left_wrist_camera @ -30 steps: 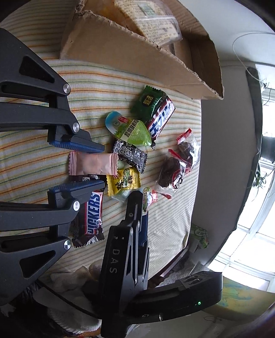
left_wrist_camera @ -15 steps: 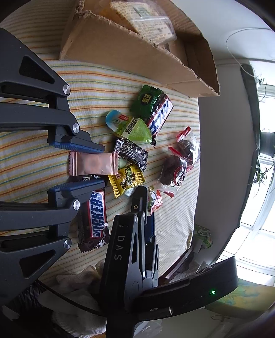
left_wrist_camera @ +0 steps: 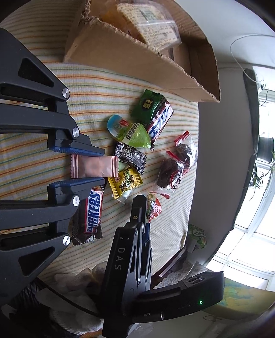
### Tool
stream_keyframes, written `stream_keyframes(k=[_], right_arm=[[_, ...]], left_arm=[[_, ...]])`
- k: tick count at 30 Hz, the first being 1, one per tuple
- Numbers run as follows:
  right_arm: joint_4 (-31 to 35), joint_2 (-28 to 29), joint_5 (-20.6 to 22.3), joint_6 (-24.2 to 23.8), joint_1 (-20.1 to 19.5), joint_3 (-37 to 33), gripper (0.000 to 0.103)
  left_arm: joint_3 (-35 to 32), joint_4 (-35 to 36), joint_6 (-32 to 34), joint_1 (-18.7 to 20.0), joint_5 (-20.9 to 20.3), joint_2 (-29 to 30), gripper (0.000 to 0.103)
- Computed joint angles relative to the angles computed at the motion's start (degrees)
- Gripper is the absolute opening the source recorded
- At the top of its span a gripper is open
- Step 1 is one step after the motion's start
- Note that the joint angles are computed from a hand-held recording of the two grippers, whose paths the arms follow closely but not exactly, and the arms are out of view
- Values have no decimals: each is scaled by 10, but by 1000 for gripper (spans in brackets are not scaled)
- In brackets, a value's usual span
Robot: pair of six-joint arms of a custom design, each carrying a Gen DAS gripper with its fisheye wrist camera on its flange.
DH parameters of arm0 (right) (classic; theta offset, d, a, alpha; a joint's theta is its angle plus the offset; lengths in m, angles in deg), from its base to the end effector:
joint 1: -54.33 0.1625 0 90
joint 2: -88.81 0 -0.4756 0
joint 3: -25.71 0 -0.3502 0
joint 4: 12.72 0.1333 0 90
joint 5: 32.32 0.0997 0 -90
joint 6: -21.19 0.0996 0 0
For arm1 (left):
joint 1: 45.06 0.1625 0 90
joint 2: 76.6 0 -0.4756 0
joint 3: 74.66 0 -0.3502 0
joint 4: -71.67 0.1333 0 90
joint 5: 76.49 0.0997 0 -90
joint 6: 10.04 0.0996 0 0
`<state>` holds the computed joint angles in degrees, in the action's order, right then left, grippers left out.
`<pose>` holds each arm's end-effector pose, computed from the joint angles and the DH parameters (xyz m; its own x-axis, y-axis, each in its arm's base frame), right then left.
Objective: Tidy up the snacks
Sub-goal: 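Reach the left gripper to the pink candy and close on it, then carry the pink candy with the left gripper into the box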
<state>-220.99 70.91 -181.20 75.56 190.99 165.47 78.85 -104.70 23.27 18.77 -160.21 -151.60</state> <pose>0.2977 -0.2149 -0.0464 -0.7739 0.3163 0.5486 -0.1662 0.7345 -0.6580 -0.0052 -0.3375 0.1943 -0.5111 0.8434 -0.1657 0.8587 0.5096 -0.0548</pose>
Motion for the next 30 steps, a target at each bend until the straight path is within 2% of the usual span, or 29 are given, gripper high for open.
stream_keyframes(k=[6,10,19,24,30], right_arm=[[-5,-10,-11,3,23,-2,29],[-13,-18,-15,-12,33,-12,29],[-20,-33,-18,-102,35,-70,29],[-64,-33,8,-160,20,-96,29],[-70,-30,26,-217,0,-137,29]], left_arm=[[-8,15,-1,3,-20,-27,18],[-20,32,-6,5,-40,-49,18],[-48,47,-9,17,-64,-79,18],[-65,49,-10,30,-69,-88,18],[-95,44,-13,58,-78,-90,18]])
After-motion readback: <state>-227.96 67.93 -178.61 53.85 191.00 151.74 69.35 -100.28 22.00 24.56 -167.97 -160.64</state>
